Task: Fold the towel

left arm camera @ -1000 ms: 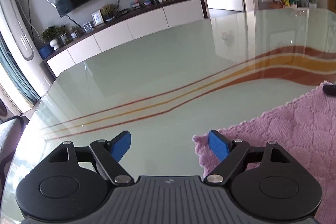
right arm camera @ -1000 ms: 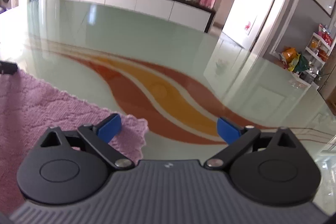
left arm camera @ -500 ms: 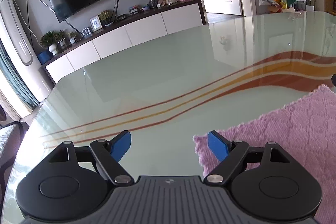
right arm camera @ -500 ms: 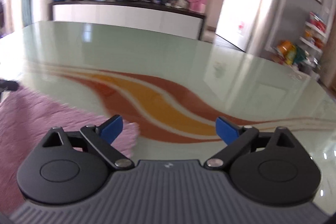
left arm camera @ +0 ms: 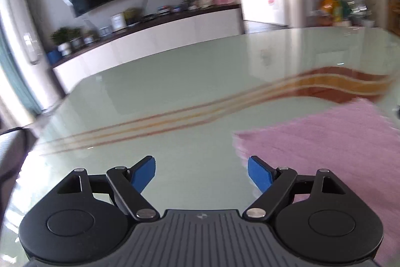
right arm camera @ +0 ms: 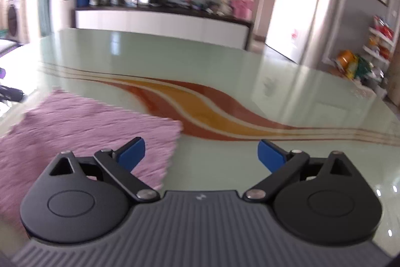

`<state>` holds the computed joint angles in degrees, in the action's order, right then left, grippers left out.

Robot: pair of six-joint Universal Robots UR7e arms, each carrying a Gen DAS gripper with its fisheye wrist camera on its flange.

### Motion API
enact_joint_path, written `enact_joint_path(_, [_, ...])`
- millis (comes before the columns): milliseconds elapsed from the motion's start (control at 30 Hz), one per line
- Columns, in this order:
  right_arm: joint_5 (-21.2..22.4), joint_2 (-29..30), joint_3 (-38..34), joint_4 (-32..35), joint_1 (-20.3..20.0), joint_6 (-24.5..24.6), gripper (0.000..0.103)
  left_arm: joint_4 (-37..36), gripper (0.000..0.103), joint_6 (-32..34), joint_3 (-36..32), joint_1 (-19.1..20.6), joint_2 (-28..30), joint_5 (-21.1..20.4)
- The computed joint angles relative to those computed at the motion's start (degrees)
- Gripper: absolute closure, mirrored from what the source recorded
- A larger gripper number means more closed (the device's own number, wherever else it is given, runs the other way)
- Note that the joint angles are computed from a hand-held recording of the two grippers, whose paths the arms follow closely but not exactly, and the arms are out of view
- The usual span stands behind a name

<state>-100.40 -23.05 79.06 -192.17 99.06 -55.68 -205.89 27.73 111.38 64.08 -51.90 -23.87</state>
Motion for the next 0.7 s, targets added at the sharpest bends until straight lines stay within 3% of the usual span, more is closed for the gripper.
enact_joint_path(67, [0.4,-0.8,2.1,-0.2,0.0,-1.8,0.003,0.4,0.019,-0.1,1.1,-0.6,0.5,1.0])
enact_joint_path(233, [-4.6,1.1,0.9,-1.3,-0.2,-5.6,0.001,-1.6,0.016,2.0,2.1,-0.8,2.3,3.8])
enact_joint_path(333, [-4.6,-0.3,1.7,-1.4,-0.6,-2.7,0.002,0.6,0.017,-0.7,2.5,-1.2,1.2,5.1])
enact_joint_path(467, [-2.9,-0.5,2.1,-3.0,-0.4,-3.2,0.002,-1.7,0.017,0.8,0.9,-1.0,0.9,3.3])
enact_joint_path(600, [-3.0,1.0,0.1,-1.7,0.5,-3.3,0.002,6.9,0.018,-3.9,-4.1,1.3,2.1,1.6])
enact_joint_path(700, [-3.4,0.9,1.8,-2.3,0.5,-5.2,0.002,9.1,0.016,-5.0,-5.7,2.5,2.7,0.7])
